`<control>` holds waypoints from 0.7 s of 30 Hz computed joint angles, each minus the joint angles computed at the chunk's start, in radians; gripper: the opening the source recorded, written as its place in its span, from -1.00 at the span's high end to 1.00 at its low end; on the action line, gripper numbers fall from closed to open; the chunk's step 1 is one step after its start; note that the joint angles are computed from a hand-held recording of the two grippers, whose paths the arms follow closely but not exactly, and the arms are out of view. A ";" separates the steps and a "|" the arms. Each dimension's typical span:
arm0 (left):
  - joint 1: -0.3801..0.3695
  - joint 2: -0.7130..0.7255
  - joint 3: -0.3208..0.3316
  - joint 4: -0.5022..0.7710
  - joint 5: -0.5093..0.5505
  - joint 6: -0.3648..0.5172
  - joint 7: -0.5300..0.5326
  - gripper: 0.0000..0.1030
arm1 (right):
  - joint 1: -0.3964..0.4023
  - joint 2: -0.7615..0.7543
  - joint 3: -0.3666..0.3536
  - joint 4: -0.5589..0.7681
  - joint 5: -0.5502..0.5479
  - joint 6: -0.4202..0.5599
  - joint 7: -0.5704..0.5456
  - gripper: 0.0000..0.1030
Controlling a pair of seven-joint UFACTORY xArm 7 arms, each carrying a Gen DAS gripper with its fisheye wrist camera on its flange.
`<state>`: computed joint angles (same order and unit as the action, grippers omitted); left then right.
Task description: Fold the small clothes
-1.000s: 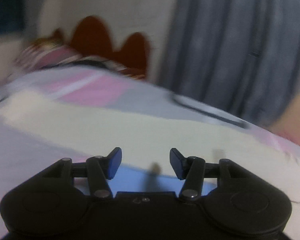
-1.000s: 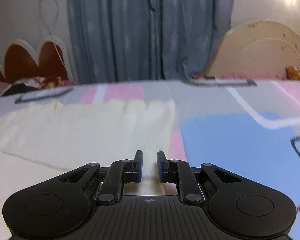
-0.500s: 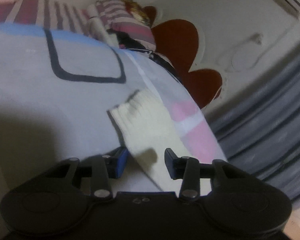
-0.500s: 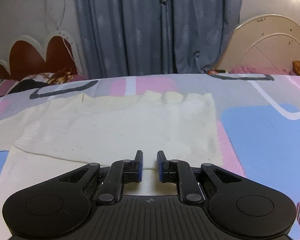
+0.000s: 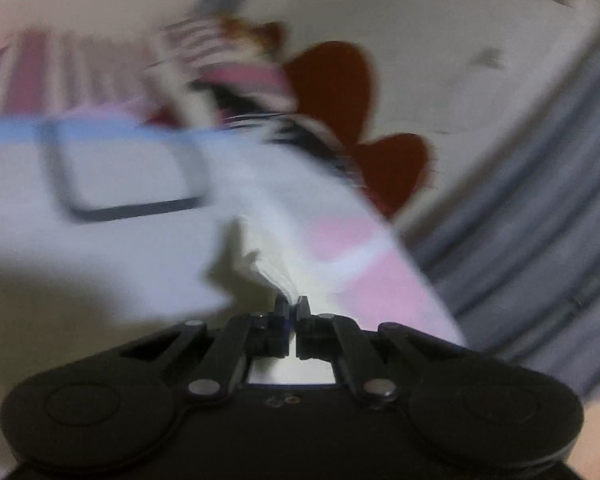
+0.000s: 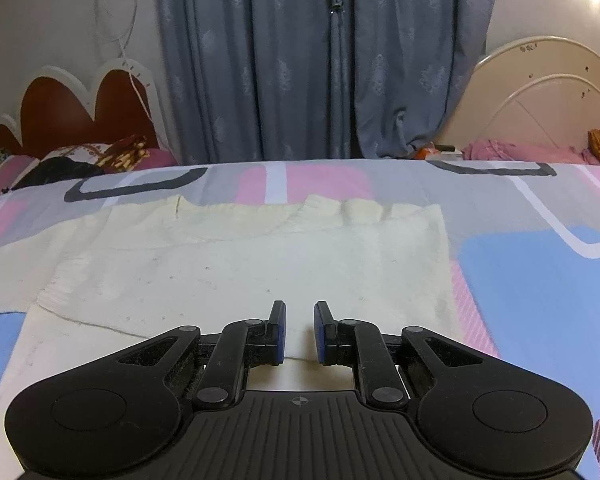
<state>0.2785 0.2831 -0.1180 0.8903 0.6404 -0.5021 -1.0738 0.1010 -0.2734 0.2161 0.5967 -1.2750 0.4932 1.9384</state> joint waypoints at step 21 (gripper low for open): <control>-0.395 0.224 -0.426 0.259 0.140 0.368 0.379 0.88 | -0.098 -0.389 -0.020 -0.289 0.181 -0.141 -0.132 0.72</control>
<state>-0.1170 0.5068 -0.5442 1.1493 0.7807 -0.1339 -0.6951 0.0035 -0.6620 0.1956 0.3080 -1.0935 0.3523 1.8061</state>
